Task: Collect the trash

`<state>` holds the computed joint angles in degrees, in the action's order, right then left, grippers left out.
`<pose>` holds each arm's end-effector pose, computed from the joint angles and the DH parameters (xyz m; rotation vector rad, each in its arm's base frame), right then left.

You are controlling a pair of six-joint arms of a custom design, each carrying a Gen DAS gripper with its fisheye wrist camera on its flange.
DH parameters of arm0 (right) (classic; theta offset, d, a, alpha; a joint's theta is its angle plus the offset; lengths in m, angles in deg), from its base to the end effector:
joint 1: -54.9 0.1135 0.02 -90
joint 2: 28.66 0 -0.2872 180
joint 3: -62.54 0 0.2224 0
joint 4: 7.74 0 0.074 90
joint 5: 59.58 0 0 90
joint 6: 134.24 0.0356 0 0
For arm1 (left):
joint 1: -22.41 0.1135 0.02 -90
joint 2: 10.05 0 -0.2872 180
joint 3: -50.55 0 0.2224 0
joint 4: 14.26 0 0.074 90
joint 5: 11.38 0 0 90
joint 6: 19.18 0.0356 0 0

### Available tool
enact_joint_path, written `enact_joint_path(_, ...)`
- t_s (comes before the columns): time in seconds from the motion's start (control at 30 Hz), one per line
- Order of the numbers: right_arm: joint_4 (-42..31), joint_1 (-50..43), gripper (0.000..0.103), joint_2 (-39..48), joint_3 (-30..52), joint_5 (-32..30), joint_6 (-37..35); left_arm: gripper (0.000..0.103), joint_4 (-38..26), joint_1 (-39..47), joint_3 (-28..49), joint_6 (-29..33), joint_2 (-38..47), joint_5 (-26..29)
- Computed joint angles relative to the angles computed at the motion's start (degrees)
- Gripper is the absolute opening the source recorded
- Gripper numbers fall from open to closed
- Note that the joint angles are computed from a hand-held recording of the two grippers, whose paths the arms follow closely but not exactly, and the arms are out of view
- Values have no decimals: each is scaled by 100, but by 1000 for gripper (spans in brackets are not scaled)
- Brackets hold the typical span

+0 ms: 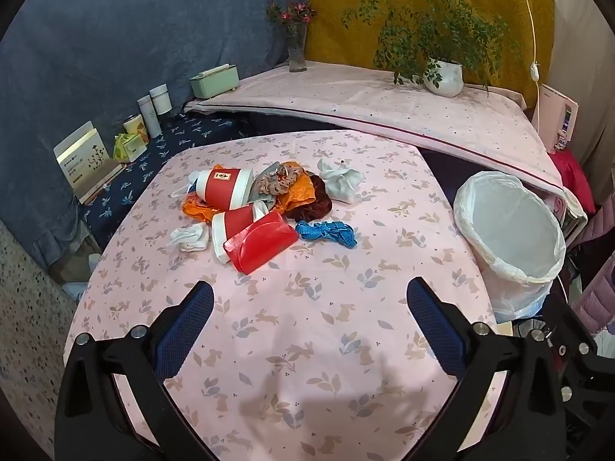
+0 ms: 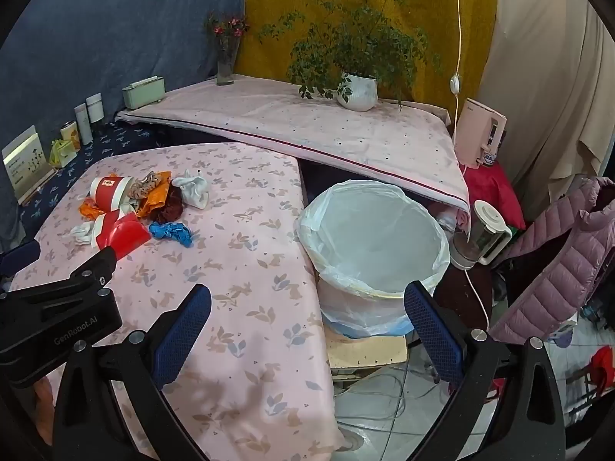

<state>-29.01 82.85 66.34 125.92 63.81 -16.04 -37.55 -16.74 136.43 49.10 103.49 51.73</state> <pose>0.2715 0.1219 0.2003 0.2366 2.2997 -0.2453 0.3191 -0.2390 0.1914 0.1577 2.3314 0.0617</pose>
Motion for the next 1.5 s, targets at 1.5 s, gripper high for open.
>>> enact_joint_path(1.5, -16, 31, 96, -70, 34, 50, -60, 96, 245, -1, -270, -138, -215, 96)
